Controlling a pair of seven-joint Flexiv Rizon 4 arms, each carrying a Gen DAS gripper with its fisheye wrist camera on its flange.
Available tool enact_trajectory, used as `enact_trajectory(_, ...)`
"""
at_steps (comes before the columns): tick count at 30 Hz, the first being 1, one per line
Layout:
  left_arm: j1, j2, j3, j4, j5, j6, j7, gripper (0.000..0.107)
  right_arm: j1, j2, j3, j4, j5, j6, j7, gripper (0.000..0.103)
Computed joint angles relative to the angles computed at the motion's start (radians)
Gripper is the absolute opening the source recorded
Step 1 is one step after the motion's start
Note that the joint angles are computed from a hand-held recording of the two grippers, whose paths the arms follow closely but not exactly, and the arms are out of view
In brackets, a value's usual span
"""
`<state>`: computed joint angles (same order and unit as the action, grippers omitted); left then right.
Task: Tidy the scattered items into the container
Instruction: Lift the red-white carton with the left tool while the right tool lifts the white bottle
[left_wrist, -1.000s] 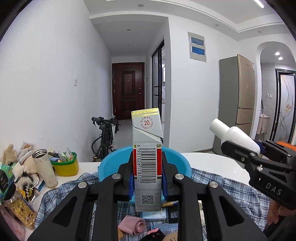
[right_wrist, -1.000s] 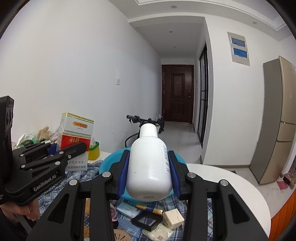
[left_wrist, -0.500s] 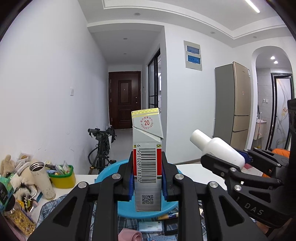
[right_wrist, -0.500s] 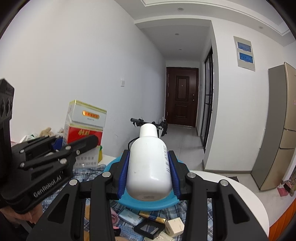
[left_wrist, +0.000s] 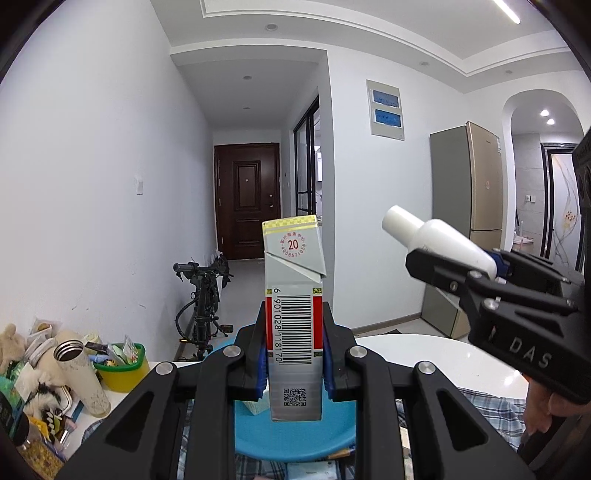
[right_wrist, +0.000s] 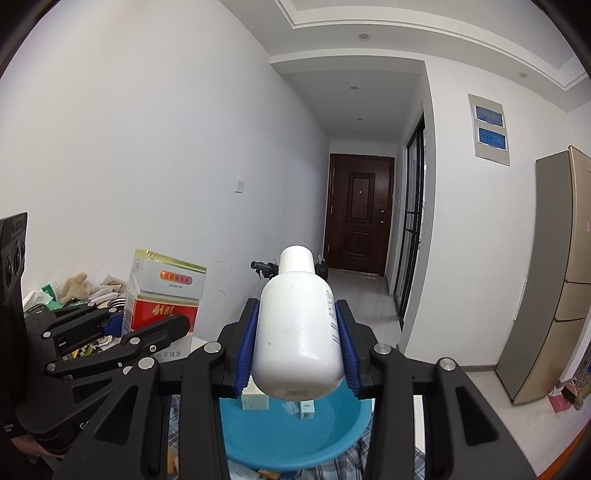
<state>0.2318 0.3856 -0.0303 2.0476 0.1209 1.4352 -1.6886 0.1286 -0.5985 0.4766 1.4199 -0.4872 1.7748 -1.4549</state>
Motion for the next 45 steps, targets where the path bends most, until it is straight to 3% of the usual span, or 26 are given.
enact_trajectory(6, -0.044, -0.088, 0.050, -0.042, -0.050, 0.039, 0.077, 0.023, 0.072, -0.058, -0.066, -0.104, 0.023, -0.045, -0.001, 0.038)
enact_trajectory(16, -0.069, -0.228, 0.101, -0.112, -0.141, 0.113, 0.171, 0.023, 0.137, -0.194, -0.097, -0.336, 0.112, -0.159, -0.071, 0.038)
enact_trajectory(22, -0.104, -0.307, 0.122, -0.155, -0.247, 0.141, 0.242, 0.023, 0.154, -0.247, -0.071, -0.428, 0.165, -0.202, -0.158, 0.038)
enact_trajectory(32, -0.104, -0.380, 0.124, -0.226, -0.256, 0.156, 0.284, 0.023, 0.189, -0.313, -0.049, -0.555, 0.258, -0.283, -0.292, 0.038)
enact_trajectory(39, -0.110, -0.424, 0.098, -0.230, -0.479, 0.183, 0.467, 0.023, 0.234, -0.334, -0.115, -0.618, 0.328, -0.331, -0.325, 0.038)
enact_trajectory(45, -0.114, -0.440, 0.122, -0.252, -0.421, 0.172, 0.402, 0.023, 0.246, -0.330, -0.131, -0.631, 0.385, -0.347, -0.368, 0.038)
